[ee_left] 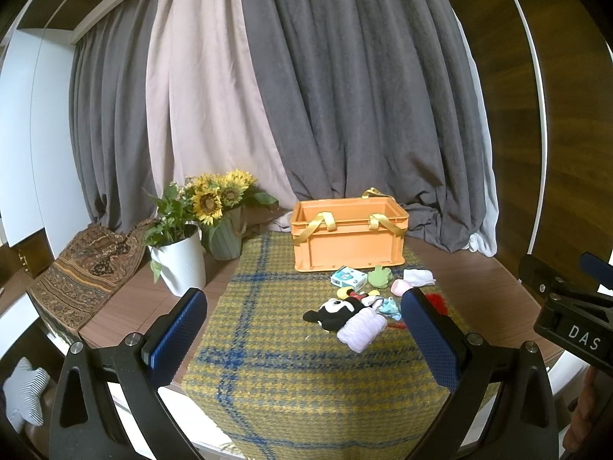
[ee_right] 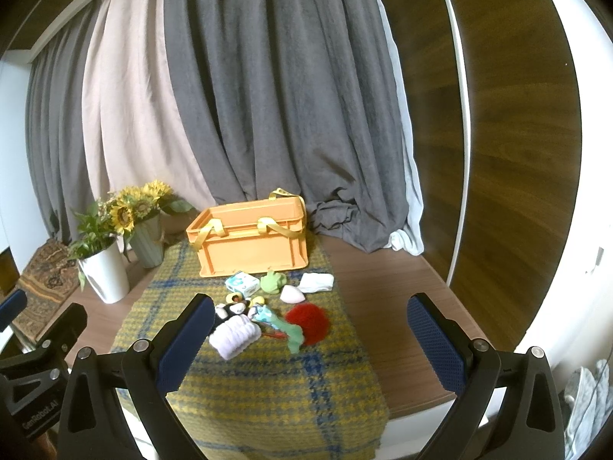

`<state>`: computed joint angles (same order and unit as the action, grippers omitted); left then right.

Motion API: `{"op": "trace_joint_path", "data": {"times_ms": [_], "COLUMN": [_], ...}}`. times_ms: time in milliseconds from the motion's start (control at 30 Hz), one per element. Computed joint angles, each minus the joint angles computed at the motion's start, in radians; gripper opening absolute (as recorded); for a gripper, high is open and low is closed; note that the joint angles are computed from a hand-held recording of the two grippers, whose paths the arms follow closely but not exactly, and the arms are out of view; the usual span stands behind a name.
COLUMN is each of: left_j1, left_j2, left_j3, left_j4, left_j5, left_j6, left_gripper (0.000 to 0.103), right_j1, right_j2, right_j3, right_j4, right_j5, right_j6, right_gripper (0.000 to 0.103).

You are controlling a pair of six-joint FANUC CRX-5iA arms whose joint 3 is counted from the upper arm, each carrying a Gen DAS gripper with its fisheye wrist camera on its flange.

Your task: Organize soft objects

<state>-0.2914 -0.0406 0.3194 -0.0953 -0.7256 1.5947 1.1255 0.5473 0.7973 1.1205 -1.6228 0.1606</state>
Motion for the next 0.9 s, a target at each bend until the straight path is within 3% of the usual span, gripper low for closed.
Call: {"op": "trace_joint_path", "data": {"times_ms": [400,733,900], "left_j1": [-0.028,-0.029,-0.012], "left_j2": [0.031,0.144,0.237], "left_j3": [0.042,0.116,0.184], "left_j4": [-0.070,-0.032,0.054], "left_j5": [-0.053,-0.126,-0.149], "left_j6": [0.084,0.075,0.036], "left_gripper": [0.103,0.103,0.103], "right_j1": [-0.013,-0.071,-0.118], "right_j2": [-0.048,-0.060,-0.029], "right_j3": [-0.083,-0.120,-0.089], "right_j4": [-0.050,-0.146,-0.192], "right_j5": [0.041,0.104,0.135], "right_j6": [-0.031,-0.038,0.001], "right_gripper": [0.102,0.102,0.102]}}
